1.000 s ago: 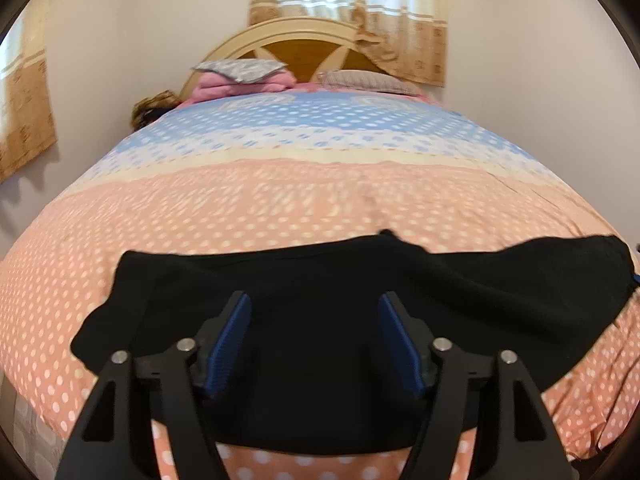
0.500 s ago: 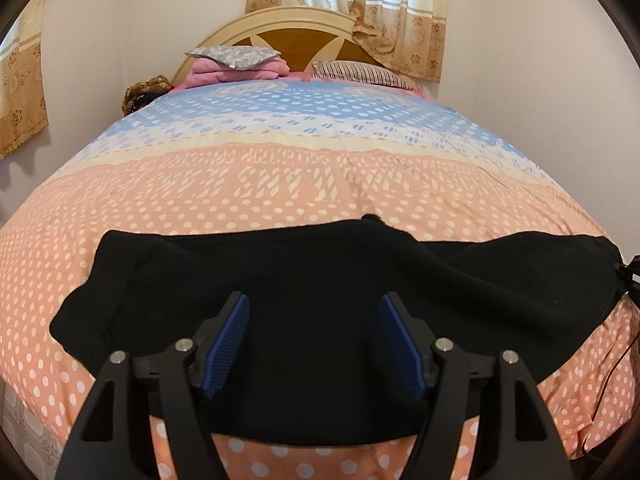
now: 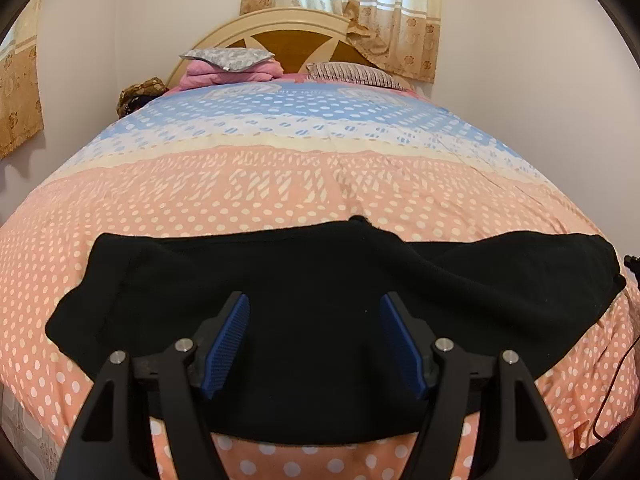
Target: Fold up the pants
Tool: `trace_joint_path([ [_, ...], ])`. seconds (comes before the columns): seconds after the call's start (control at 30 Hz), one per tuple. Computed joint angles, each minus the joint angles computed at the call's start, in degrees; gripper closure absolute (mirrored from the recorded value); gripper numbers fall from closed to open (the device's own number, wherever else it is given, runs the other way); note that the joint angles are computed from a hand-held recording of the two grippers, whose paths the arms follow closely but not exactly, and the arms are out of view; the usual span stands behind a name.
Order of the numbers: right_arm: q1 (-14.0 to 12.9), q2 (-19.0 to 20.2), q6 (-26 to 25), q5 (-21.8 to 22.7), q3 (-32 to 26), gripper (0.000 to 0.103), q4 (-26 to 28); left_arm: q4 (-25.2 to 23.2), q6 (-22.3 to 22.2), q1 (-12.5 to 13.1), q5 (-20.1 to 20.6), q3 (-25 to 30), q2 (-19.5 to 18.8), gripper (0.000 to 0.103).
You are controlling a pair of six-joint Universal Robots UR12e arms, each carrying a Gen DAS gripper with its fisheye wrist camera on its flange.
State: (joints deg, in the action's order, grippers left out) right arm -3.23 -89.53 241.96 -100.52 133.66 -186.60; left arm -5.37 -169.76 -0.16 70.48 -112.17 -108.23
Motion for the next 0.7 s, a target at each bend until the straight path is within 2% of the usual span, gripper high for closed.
trace_joint_path([
  [0.1, -1.6, 0.9, 2.3, 5.6, 1.2, 0.095, -4.0, -0.1, -0.2, 0.0, 0.1, 0.0, 0.0, 0.032],
  [0.13, -1.3, 1.1, 2.6, 4.9, 1.0, 0.073, -3.7, -0.3, -0.1, -0.1, 0.2, 0.0, 0.0, 0.032],
  [0.17, -0.9, 1.2, 2.7, 4.1, 0.8, 0.037, -3.4, -0.4, 0.0, -0.1, 0.2, 0.0, 0.0, 0.032],
  [0.2, -0.4, 1.4, 2.8, 2.5, 0.6, 0.026, -3.2, -0.3, 0.1, 0.0, 0.2, 0.0, 0.0, 0.032],
  [0.23, 0.1, 1.3, 3.3, 0.3, 0.4, 0.023, -2.2, -0.2, 0.2, 0.0, 0.3, -0.1, 0.0, 0.032],
  [0.33, -0.2, 0.7, 4.7, 0.2, -0.6, 0.023, 3.4, -0.5, -0.5, 0.2, 0.3, 0.1, -0.2, 0.032],
  [0.4, -1.5, 1.1, 5.1, 2.8, -0.4, 0.023, 2.7, -0.9, -0.9, 0.3, 0.2, 0.2, -0.2, 0.032],
  [0.43, -2.1, 1.4, 5.4, 3.6, -0.5, 0.025, 3.3, -1.2, -0.9, 0.3, 0.3, 0.2, -0.2, 0.032],
  [0.47, -2.4, 1.6, 5.7, 3.5, -0.9, 0.032, 4.5, -1.2, -1.0, 0.3, 0.4, 0.2, -0.2, 0.032],
  [0.57, -2.4, 2.0, 5.1, 2.7, -1.9, 0.034, 6.8, -1.0, -1.4, 0.3, 0.2, 0.2, -0.3, 0.032],
  [0.6, -2.3, 2.1, 4.4, 2.5, -2.2, 0.037, 7.4, -1.0, -1.5, 0.4, 0.1, 0.3, -0.3, 0.032],
  [0.63, -2.1, 2.2, 3.9, 2.1, -2.6, 0.062, 8.5, -1.1, -1.5, 0.4, -0.1, 0.3, -0.3, 0.032],
  [0.67, -2.3, 2.1, 3.8, 3.1, -2.6, 0.09, 8.9, -1.2, -1.3, 0.4, -0.2, 0.2, -0.3, 0.032],
  [0.7, -2.5, 2.3, 4.2, 4.2, -2.3, 0.092, 7.7, -1.2, -1.1, 0.4, -0.2, 0.2, -0.3, 0.032],
])
